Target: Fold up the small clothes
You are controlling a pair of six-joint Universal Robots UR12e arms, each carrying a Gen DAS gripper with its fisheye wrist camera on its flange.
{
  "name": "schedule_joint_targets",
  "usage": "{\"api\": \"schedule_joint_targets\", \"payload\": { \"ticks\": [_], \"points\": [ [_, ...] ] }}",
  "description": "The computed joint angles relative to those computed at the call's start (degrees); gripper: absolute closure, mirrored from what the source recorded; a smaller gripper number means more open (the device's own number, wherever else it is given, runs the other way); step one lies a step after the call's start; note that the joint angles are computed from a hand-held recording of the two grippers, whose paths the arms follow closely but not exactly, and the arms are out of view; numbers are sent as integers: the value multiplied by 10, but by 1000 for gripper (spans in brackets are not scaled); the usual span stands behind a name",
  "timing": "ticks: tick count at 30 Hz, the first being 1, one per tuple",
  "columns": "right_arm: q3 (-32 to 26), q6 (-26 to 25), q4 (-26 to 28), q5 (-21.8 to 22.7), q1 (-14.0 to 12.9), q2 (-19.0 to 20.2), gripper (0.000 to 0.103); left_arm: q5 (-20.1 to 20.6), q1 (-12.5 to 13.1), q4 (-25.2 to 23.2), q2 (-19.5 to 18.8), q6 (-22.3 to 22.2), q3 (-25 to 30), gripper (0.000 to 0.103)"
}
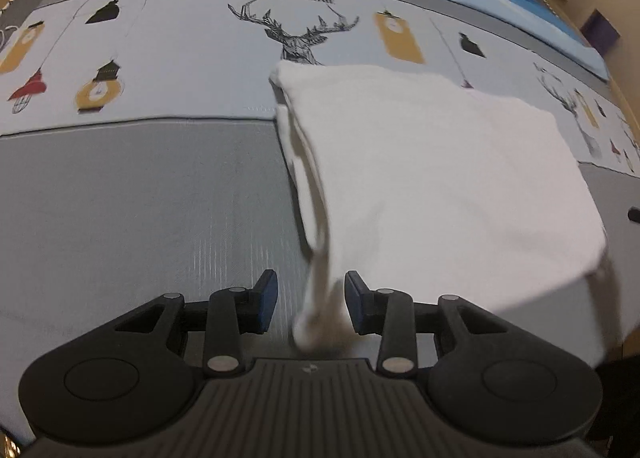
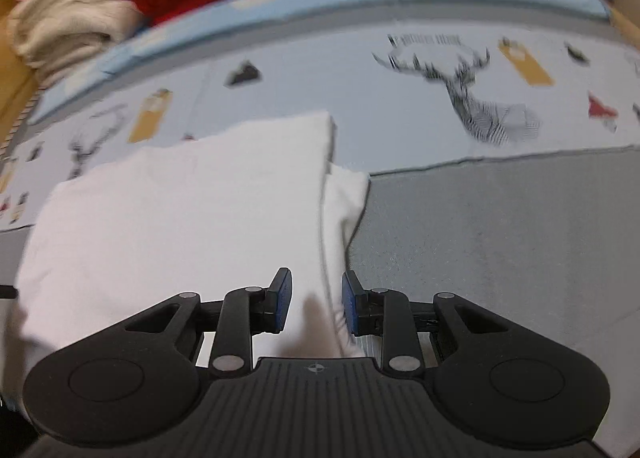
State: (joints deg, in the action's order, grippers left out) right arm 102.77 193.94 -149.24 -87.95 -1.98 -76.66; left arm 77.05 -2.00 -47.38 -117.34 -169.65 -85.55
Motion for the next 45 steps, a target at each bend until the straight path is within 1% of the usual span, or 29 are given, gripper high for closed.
{"api": "schedule_joint_targets", "payload": {
  "ticks": [2, 4, 5, 6, 8, 10, 12, 14, 16, 17, 18, 19, 20, 21, 23, 24, 26, 27, 29, 31, 32, 33, 34, 35, 36, 38, 40, 42, 45],
  "points": [
    [22, -17, -33, -13, 6, -18, 66, -35, 7, 35, 12, -23, -26, 62],
    [46, -9, -88, -42, 13, -24, 64, -69, 15, 69, 16, -62, -50, 62],
    [56, 4, -109, -45, 14, -24, 64, -57, 13, 56, 12, -80, -44, 65],
    [61, 17, -107, -40, 11, -25, 64, -40, 10, 66, 10, -105, -42, 66],
    [50, 56, -54, -47, 12, -17, 64, -42, 10, 104, 7, -130, -45, 66],
    [47, 94, -59, -35, 10, -11, 65, -47, 8, 82, 1, -129, -35, 66],
    [38, 84, -38, -36, 13, -3, 65, -33, 3, 45, -5, -111, -24, 66],
    [28, 70, 5, -53, 19, 3, 65, -27, -2, 35, -7, -91, -20, 66],
    [23, 68, 33, -36, 18, 6, 65, -32, -2, 30, -10, -74, -17, 66],
    [21, 61, 41, -30, 19, 7, 65, -31, -2, 28, -10, -67, -18, 70],
    [20, 52, 48, -31, 20, 7, 66, -26, -2, 28, -10, -59, -18, 81],
    [19, 44, 57, -37, 23, 8, 72, -21, -2, 29, -10, -52, -21, 91],
    [17, 39, 66, -43, 25, 8, 88, -18, -1, 32, -9, -47, -22, 100],
    [17, 40, 71, -44, 25, 7, 97, -23, 2, 44, -6, -49, -27, 100],
    [23, 52, 54, -39, 20, 1, 100, -65, 15, 90, 3, -81, -43, 100],
    [30, 63, 29, -35, 16, -5, 100, -88, 22, 110, 7, -99, -51, 100],
    [49, 94, -35, -13, 5, -20, 101, -74, 22, 83, 8, -92, -48, 100],
    [56, 105, -48, -6, -1, -26, 101, -51, 17, 43, 5, -74, -38, 100],
    [53, 114, -14, -14, -3, -27, 101, -26, 9, -22, -4, -39, -18, 100],
    [35, 106, 62, -12, -3, -18, 100, -11, 4, -36, -8, -35, -10, 98],
    [27, 92, 92, -13, -1, -12, 100, -11, 4, -26, -8, -49, -11, 93],
    [21, 84, 105, -22, 2, -9, 99, -21, 6, -13, -8, -65, -12, 82],
    [19, 83, 106, -34, 5, -7, 99, -31, 9, 4, -8, -84, -14, 74],
    [21, 88, 96, -43, 6, -8, 96, -37, 10, 23, -8, -103, -16, 58],
    [25, 95, 78, -49, 7, -10, 92, -38, 11, 40, -9, -120, -17, 49],
    [32, 111, 35, -62, 7, -11, 61, -36, 8, 49, -16, -142, -6, 44],
    [35, 125, 4, -70, 9, -9, 48, -36, 4, 46, -22, -165, 3, 39],
    [26, 127, 1, -58, 5, 0, 47, -38, 2, 41, -27, -182, 11, 31],
    [13, 135, 14, -38, 3, 14, 47, -40, -2, 29, -44, -202, 30, 28]
  ]
}}
